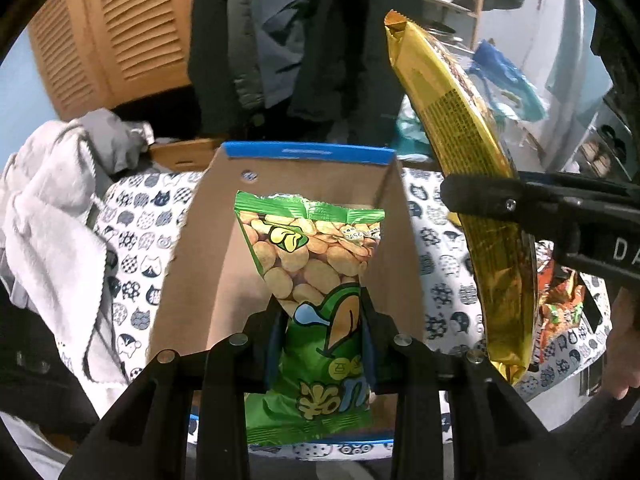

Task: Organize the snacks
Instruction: 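Carry both packets into the box and open both tools to release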

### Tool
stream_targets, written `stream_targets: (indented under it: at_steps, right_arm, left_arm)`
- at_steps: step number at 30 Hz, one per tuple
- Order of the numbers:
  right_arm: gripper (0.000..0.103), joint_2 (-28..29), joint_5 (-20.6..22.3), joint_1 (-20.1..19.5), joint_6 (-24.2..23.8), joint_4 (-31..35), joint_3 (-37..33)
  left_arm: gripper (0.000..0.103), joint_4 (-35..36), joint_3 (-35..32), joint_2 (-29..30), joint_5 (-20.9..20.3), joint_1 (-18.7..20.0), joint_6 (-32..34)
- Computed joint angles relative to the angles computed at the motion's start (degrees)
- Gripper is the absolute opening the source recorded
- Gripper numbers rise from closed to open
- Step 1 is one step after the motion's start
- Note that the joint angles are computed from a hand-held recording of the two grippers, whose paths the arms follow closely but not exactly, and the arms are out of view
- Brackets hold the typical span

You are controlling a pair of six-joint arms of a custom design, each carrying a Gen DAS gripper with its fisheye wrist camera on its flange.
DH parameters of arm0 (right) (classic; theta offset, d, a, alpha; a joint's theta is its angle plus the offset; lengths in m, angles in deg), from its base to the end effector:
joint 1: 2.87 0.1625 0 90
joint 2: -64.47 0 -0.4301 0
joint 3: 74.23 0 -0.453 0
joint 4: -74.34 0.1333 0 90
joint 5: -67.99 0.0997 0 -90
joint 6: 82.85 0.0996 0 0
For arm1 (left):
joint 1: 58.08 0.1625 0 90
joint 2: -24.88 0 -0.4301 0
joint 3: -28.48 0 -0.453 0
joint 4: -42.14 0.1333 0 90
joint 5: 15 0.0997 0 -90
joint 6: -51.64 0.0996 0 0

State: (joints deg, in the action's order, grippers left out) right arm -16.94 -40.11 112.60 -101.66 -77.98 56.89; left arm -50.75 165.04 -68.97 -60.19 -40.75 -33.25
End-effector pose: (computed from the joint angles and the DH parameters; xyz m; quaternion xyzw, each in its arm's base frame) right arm 0.2967 -0.3849 0.1716 0.3539 -0.9157 0.1174 0.1498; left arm -0.2595 -0.2941 0.1662 0.0365 0.8781 -0.2903 0.3785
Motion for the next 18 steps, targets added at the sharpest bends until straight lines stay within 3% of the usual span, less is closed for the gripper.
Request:
stream_targets:
  at_steps: [18]
  right_arm:
    - [0.035, 8.4, 0.7, -0.1, 4.9, 1.3, -2.8]
  left_arm:
    - [0.034, 2.7, 1.3, -2.5, -2.4, 4.0, -3.8]
